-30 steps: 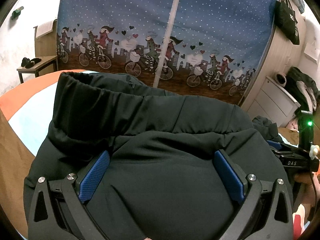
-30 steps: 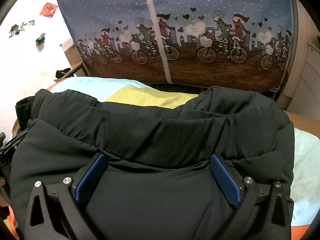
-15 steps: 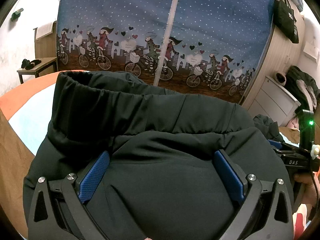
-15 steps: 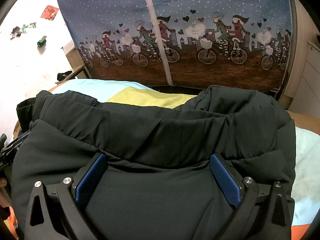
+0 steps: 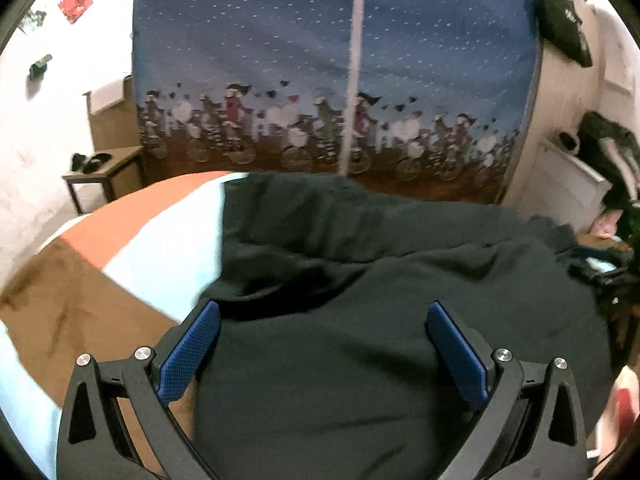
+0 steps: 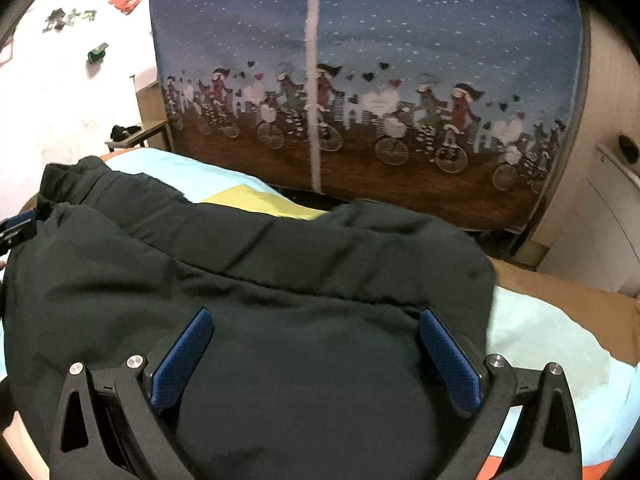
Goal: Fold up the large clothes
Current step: 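Close both tools on the jacket's folded edge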
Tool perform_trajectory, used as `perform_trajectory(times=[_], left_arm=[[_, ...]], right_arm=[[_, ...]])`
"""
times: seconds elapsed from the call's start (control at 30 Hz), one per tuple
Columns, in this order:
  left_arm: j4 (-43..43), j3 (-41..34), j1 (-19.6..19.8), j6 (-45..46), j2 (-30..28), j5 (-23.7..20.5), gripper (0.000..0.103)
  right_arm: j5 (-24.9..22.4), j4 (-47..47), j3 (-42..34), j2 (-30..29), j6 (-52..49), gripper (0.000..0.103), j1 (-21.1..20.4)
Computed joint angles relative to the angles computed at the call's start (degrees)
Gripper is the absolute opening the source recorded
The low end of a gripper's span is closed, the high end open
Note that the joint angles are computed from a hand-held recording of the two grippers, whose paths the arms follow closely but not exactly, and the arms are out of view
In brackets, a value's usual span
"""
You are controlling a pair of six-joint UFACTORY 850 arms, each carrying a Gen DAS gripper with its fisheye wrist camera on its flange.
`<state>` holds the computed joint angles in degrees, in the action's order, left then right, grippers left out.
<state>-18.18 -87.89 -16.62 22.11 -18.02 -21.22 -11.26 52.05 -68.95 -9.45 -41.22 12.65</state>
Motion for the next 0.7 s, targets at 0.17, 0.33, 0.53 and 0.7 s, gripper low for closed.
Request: perform_trajectory(times=[0.17,0.33,0.53,0.7], left_arm=[[4.13,-1.52,2.83,-8.21,-0.96,-4.91,0.102],[-0.8,-3.53,6.0,-6.98,-2.72,-10.26,0.102],[-7.98,-8.42,7.99,-0.08,-6.59,-19.08,0.102],[-13.11,-11.45,9.54,3.06,-9.16,-24.77,0.102]], right_arm=[[0.9,-7.53,2.29,1.47,9.08,0.103,-2.19],[-2.67,-4.73,2.98,0.28,8.97,0.103,-5.15],[-15.92,18.26,3.28,-3.23,-8.1,0.103,-10.5],[-28.55,27.8,1.58,-8.14,-11.16,0.103,-13.98]])
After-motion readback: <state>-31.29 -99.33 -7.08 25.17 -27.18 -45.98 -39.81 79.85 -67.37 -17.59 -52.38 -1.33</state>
